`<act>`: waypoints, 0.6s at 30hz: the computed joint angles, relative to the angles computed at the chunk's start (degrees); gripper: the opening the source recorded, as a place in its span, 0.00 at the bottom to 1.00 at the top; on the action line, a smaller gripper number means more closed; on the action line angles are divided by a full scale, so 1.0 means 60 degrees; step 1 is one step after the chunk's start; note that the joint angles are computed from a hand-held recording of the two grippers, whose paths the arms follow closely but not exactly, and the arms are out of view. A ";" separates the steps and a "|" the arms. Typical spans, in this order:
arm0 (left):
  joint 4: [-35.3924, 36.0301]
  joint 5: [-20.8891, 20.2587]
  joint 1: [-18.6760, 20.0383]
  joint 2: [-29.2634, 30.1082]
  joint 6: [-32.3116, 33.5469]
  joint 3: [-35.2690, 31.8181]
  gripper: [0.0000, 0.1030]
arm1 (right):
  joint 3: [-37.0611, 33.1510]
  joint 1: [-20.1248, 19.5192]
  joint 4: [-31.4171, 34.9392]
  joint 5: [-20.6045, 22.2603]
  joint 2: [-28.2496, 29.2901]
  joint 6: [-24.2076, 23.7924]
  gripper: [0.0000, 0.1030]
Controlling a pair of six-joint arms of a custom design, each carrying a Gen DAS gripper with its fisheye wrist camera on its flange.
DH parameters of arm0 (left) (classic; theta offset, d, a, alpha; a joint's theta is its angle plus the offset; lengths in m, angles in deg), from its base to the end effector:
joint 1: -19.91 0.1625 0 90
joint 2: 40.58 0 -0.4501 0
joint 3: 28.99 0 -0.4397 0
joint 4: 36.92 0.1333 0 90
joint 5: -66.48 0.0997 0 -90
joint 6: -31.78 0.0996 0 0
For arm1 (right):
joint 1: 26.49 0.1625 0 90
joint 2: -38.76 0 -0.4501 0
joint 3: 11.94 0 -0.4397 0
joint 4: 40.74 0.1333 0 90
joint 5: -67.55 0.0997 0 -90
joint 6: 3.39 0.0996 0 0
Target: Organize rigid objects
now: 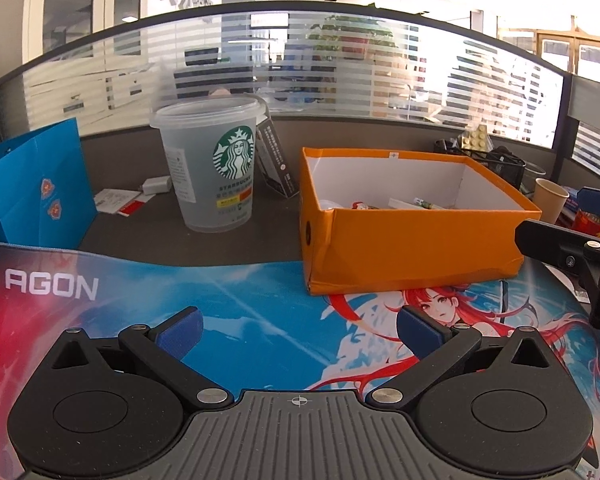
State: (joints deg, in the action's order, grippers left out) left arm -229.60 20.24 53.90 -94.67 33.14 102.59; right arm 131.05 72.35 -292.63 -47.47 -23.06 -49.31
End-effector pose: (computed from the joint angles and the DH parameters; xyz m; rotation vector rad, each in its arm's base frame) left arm -0.2850 -0.4360 0.0751 0.9997 2.2928 -0.9538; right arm 0.1493 -0.3666 0.2086 0.5615 -1.8714 1.4116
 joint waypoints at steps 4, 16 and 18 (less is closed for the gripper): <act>-0.0240 0.0223 -0.0097 0.0051 0.0081 0.0065 1.00 | -0.0026 0.0052 -0.0069 0.0028 0.0093 -0.0173 1.00; -0.0784 0.0874 -0.0461 0.0585 0.0191 0.0109 1.00 | 0.0015 -0.0045 -0.0173 0.0059 0.0088 -0.0297 1.00; -0.1238 0.1059 -0.0554 0.0768 0.0323 0.0156 1.00 | 0.0046 -0.0086 -0.0148 0.0110 0.0065 -0.0307 1.00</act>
State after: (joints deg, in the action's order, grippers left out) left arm -237.03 26.59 50.58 -90.06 35.08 103.53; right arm 131.33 71.83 -293.52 -46.81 -22.66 -51.15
